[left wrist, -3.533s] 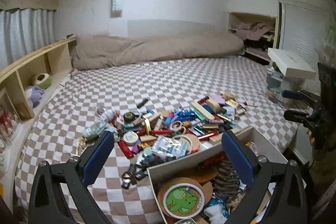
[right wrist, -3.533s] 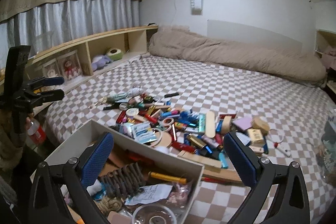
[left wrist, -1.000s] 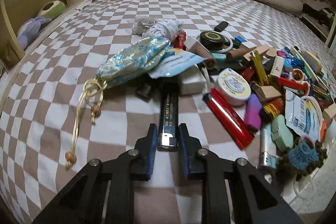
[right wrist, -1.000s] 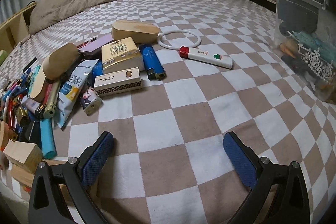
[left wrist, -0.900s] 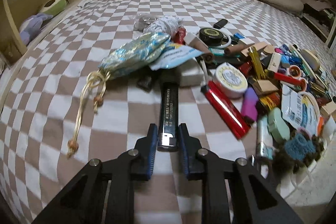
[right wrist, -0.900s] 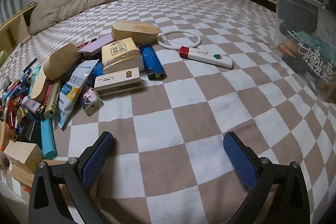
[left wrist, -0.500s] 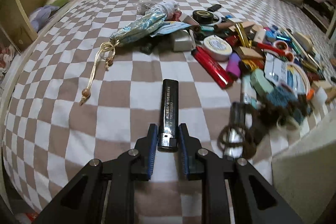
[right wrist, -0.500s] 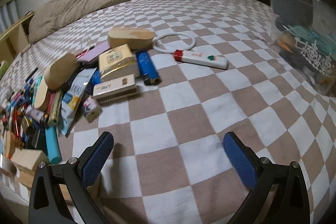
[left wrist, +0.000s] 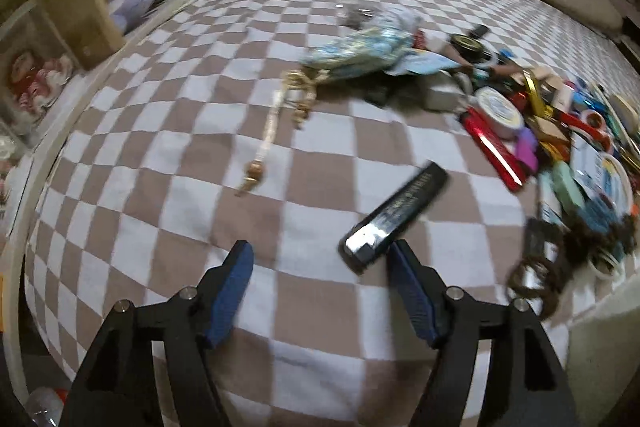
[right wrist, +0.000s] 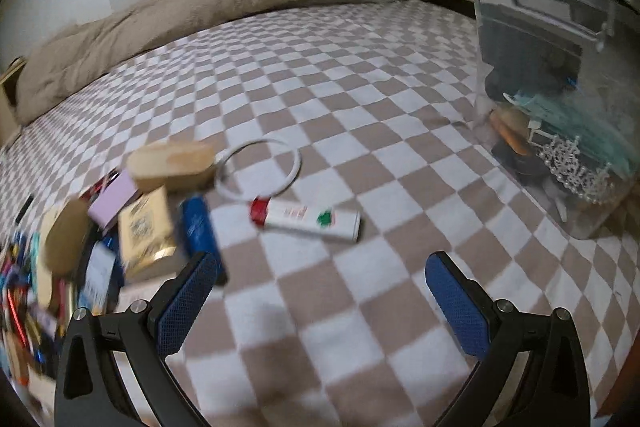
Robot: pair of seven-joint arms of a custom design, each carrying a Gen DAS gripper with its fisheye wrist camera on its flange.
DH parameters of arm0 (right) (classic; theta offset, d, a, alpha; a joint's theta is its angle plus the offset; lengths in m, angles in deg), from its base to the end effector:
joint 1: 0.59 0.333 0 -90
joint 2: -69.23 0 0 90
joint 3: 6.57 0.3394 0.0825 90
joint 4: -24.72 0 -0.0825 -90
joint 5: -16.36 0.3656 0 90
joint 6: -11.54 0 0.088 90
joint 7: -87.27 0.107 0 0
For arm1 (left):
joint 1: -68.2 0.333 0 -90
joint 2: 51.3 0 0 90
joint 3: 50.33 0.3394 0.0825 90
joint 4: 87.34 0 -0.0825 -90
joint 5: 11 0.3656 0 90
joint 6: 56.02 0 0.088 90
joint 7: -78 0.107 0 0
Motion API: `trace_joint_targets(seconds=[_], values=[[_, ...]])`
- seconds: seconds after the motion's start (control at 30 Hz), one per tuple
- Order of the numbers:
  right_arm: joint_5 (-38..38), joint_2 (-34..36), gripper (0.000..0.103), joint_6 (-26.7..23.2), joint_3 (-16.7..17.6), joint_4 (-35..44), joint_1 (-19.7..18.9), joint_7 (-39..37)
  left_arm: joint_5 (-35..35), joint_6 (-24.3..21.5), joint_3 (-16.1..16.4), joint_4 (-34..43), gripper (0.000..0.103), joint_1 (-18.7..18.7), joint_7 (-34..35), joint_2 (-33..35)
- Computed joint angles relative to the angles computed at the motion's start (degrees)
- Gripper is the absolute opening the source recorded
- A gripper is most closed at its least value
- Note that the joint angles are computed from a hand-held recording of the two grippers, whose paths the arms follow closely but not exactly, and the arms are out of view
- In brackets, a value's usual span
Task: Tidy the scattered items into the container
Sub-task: 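Set the black lighter down and open the left gripper while right gripper approaches the white lighter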
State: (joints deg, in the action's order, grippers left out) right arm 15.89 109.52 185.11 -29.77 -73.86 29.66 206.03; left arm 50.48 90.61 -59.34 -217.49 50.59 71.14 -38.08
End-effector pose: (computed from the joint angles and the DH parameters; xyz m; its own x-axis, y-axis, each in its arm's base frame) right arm 0.7049 0.1461 0.3099 -0.1758 -0.9831 -0.0513 -0.7546 0.1680 -0.6343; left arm 0.4686 -0.2483 0.2959 0.3519 -0.9292 -0.1133 -0.8146 -0.2444 -0.5260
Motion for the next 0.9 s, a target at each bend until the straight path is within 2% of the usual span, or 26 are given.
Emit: trace_joint_targets(seconds=[0.1, 0.23, 0.4, 0.6, 0.73, 0.8, 0.87, 0.9], values=[[1.6, 2.0, 0.103, -3.1, 2.5, 4.8, -3.1, 0.3, 0.6, -1.8, 1.0, -0.1, 0.078, 0.4, -3.6, -0.1], [1.1, 5.3, 0.103, -8.7, 4.2, 11.5, -5.0, 2.0, 3.4, -0.2, 1.6, -1.2, 0.081, 1.5, -8.7, -0.6], [-3.2, 9.4, 0.103, -14.5, 4.8, 17.9, -5.4, 4.3, 2.1, -0.8, 0.2, -1.1, 0.086, 1.4, -6.3, -0.5], [-7.3, 11.9, 0.103, -15.4, 4.1, 20.4, -4.6, 8.2, 2.6, 5.5, 0.4, -1.1, 0.098, 1.4, -8.7, -0.3], [-8.8, 11.3, 0.103, -13.5, 3.2, 18.8, -4.1, 11.3, 3.9, 4.7, 0.8, 1.3, 0.103, 0.2, -8.6, 1.8], [-9.0, 11.2, 0.098, -13.3, 3.2, 18.7, -4.2, 12.0, 4.5, 3.5, 1.0, 2.4, 0.103, -0.5, -8.3, 2.8], [-9.4, 11.3, 0.084, -13.4, 2.7, 18.8, -4.0, 13.1, 5.2, 3.3, 1.2, 3.1, 0.103, -0.9, -8.5, 3.4], [-9.6, 11.0, 0.084, -12.8, 2.6, 18.2, -3.9, 13.7, 5.4, 3.6, 1.3, 3.3, 0.103, -0.9, -8.4, 3.6]])
